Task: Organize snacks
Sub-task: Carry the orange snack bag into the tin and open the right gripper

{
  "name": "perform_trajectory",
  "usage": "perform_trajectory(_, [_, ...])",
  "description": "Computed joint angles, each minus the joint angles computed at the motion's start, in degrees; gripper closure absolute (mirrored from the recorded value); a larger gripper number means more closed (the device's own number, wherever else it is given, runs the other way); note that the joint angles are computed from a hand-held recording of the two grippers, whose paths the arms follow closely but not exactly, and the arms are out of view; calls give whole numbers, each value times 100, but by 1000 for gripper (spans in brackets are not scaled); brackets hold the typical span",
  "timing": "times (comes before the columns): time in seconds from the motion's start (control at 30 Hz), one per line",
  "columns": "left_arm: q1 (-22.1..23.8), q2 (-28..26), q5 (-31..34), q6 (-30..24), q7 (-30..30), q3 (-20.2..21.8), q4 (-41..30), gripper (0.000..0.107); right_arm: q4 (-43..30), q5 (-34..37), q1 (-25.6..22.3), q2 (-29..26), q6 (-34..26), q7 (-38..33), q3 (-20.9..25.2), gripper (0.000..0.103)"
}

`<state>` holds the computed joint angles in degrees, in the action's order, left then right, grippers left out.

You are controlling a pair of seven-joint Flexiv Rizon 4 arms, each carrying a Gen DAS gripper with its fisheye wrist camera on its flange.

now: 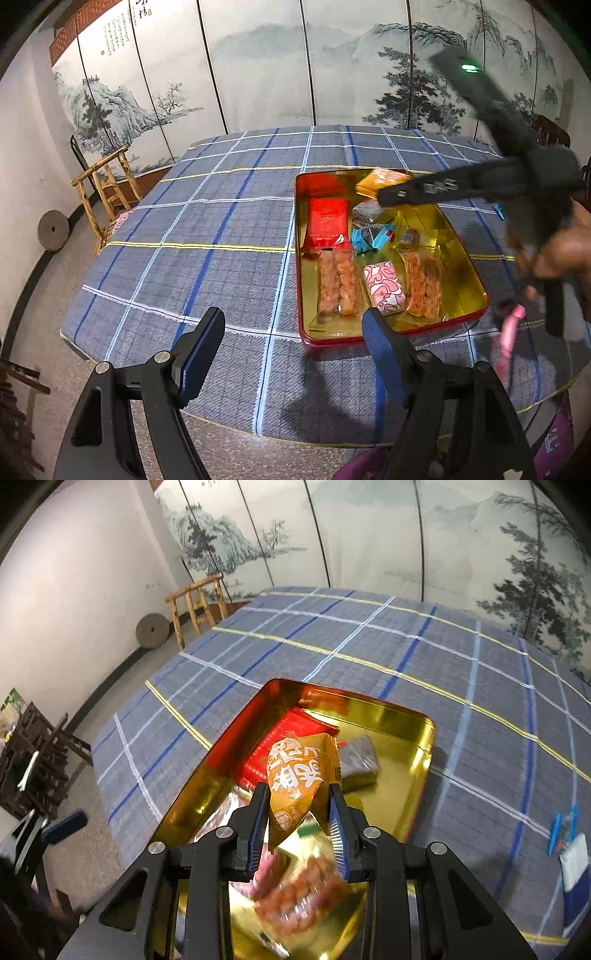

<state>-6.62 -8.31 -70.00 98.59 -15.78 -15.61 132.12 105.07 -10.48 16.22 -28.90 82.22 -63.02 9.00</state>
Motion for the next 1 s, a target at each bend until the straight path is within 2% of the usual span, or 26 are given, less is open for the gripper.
perform_trajectory(0.1, [-16,23,-263,45,223,-34,-16,34,-332,19,7,-197,-212,13,59,71])
perform_trajectory(0.17, [-139,26,130,-70,-102,250,0,34,-506,50,40,-307,-292,43,73,71])
perform_trajectory(0.4, [-30,90,1077,-341,-858,511,70,33,-1045,168,115,-639,-629,137,98,70])
perform_trajectory(0.43, [7,93,1093,-332,-869,474,75,33,-1092,169,139,-671,-660,163,74,70])
perform_trajectory(0.5, [77,119,1038,-287,-826,380,105,26,-1188,171,166,-733,-722,193,53,70])
perform_trajectory(0.57, [169,138,524,-133,-424,120,111,25,-1253,177,186,-778,-766,225,35,70])
perform_trajectory(0.77, [38,144,591,-140,-463,300,115,25,-1324,191,223,-845,-752,317,-1,68])
perform_trajectory(0.87, [22,146,862,-224,-676,426,134,25,-1336,197,211,-852,-729,294,32,68])
perform_trajectory(1.0, [26,151,1607,-359,-1249,648,173,24,-1227,212,208,-795,-536,287,43,67])
